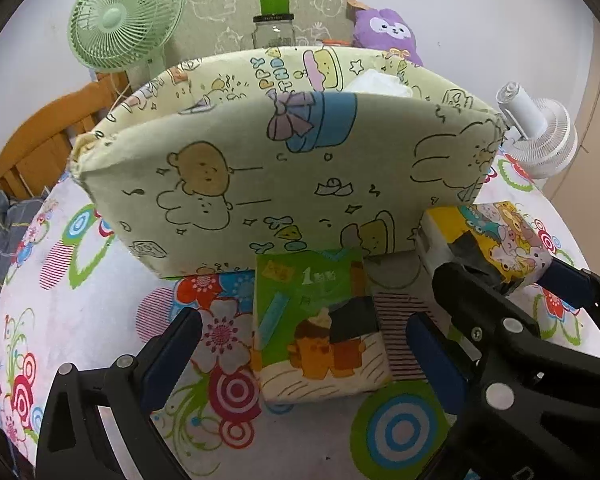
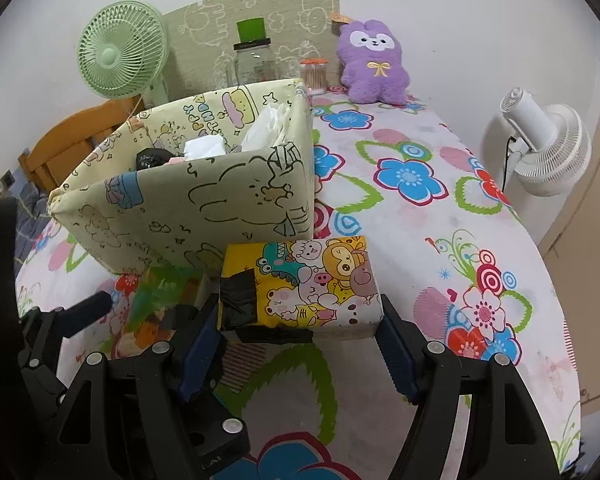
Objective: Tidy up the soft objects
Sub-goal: 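Close the left gripper on the green snack box while the right grasps the yellow pack, then carry the green snack box with the left tool while the right carries the yellow pack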
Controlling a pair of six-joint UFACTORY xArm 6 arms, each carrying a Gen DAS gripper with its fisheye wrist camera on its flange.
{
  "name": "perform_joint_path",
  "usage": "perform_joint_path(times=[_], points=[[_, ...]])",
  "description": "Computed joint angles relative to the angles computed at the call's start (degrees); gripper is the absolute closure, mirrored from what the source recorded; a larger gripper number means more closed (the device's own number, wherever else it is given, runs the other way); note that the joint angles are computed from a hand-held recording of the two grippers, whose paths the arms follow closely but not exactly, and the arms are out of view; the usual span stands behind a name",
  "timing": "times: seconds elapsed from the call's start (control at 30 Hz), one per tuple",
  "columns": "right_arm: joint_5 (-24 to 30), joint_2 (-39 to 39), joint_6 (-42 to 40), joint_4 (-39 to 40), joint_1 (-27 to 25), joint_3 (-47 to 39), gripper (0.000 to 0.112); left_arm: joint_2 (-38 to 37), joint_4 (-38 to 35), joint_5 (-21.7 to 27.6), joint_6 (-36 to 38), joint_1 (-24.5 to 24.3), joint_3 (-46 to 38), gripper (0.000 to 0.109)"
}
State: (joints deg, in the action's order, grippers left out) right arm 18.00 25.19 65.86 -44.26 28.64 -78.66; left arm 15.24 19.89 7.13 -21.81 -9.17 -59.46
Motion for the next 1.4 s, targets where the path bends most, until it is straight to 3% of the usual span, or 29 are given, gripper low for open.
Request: perform_joint_path(times=[0.33,0.63,1.03,1.4], points=[[0.7,2.1,-4.0,5.7,0.1,-2.2,0.037,2.0,-6.2,0.1,5.0,-0.2,-1.7,0.022],[1.0,2.5,-6.0,8.5,0.5,-2.3,0.036,0.3,-9.7,-2.3,9.1,-0.8,1.0,0.053],[0.6,0.4,-4.7,7.7,1.4,0.3,0.036,-2.8,-7.5,-2.3,6.5,-0.3,4.4,0.056],[0.5,-3.0,0.5,1.8,3.0,2.8,0.036,-8.5,-3.7,-4.7,2.4,0.8,10.1,0.056]])
